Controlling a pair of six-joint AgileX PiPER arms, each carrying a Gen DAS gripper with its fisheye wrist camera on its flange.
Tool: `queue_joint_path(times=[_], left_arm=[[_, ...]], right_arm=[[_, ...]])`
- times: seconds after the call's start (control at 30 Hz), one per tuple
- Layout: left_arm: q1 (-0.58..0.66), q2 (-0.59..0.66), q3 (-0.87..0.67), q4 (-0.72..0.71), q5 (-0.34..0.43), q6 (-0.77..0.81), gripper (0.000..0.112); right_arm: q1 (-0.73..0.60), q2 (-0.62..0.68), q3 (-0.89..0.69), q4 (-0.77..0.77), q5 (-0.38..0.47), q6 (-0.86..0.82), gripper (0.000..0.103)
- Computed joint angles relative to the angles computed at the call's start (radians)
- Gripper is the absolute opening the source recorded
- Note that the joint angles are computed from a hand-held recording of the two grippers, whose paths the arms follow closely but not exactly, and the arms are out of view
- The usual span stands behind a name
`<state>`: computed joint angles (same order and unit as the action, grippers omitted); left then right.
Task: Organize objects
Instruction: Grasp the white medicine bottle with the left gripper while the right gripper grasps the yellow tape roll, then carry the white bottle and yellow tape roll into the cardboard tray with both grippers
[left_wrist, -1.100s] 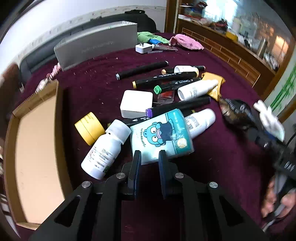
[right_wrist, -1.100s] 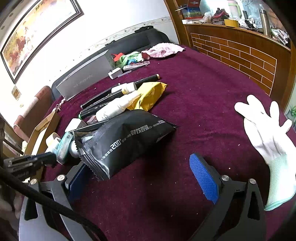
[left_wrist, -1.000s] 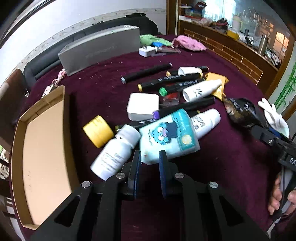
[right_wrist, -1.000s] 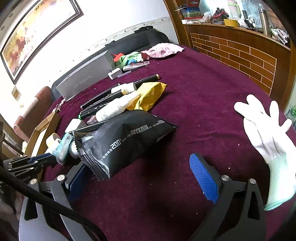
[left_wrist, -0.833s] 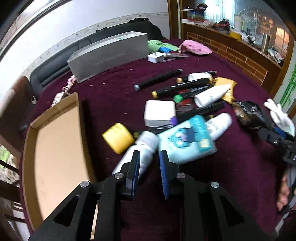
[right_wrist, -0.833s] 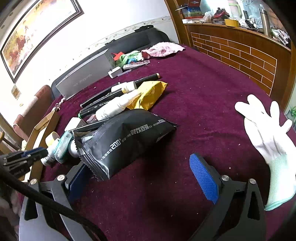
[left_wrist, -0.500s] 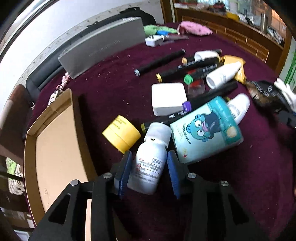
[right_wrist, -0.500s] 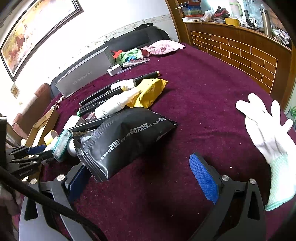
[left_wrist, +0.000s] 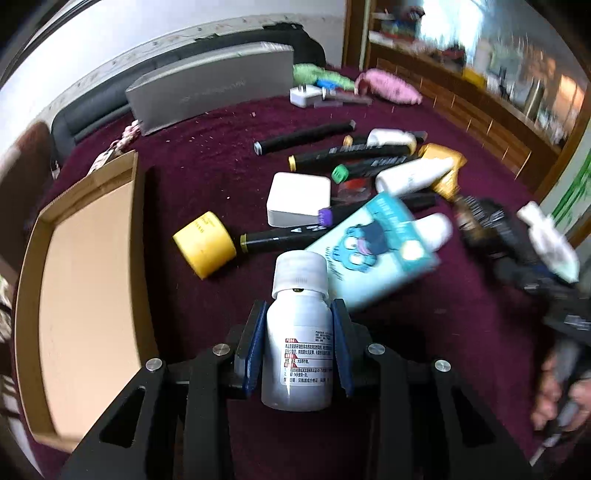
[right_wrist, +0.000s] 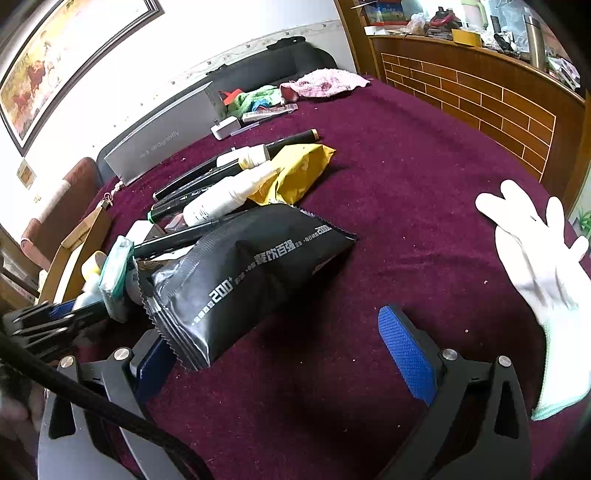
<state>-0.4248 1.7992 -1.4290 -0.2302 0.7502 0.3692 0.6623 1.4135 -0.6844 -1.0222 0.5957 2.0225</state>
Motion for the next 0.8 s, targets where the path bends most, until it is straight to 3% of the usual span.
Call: queue_joint_path(times=[0.23,0.37,0.47,0.5,0.63,0.7,0.8], left_arm=[[0.120,-0.254,0.214,-0.279,-0.023,0.183,0.029],[0.220,-0.319,0.252,-0.402,0.018,0.303,0.029],[0.301,-0.335,0.259,-0.472,0.055,0.382,0.029],[0.328,-0.344,0.263,-0.499,0.072,0.400,0.029],[0.422,-0.368,0.268,-0.584,0.116,0.456,0.029],[0.478,-0.380,0.277,-0.622,0.137,0.494,0.030],[0.553,-0.368,0.274,-0.656,0.170,0.540,0.030]], right_arm=[[0.003,0.000,-0.014,0.038,0.021,-0.042,0.101],[0.062,-0.045,-0.068,0.117,0.099,-0.150,0.098],[0.142,-0.044,-0.209,0.133,0.196,-0.283,0.098],[0.142,-0.019,-0.282,0.169,0.190,-0.382,0.098],[0.045,0.136,-0.518,0.484,0.017,-0.782,0.098],[0.008,0.297,-0.715,0.672,0.031,-0.982,0.098],[0.004,0.541,-1.014,0.727,0.169,-1.129,0.094]])
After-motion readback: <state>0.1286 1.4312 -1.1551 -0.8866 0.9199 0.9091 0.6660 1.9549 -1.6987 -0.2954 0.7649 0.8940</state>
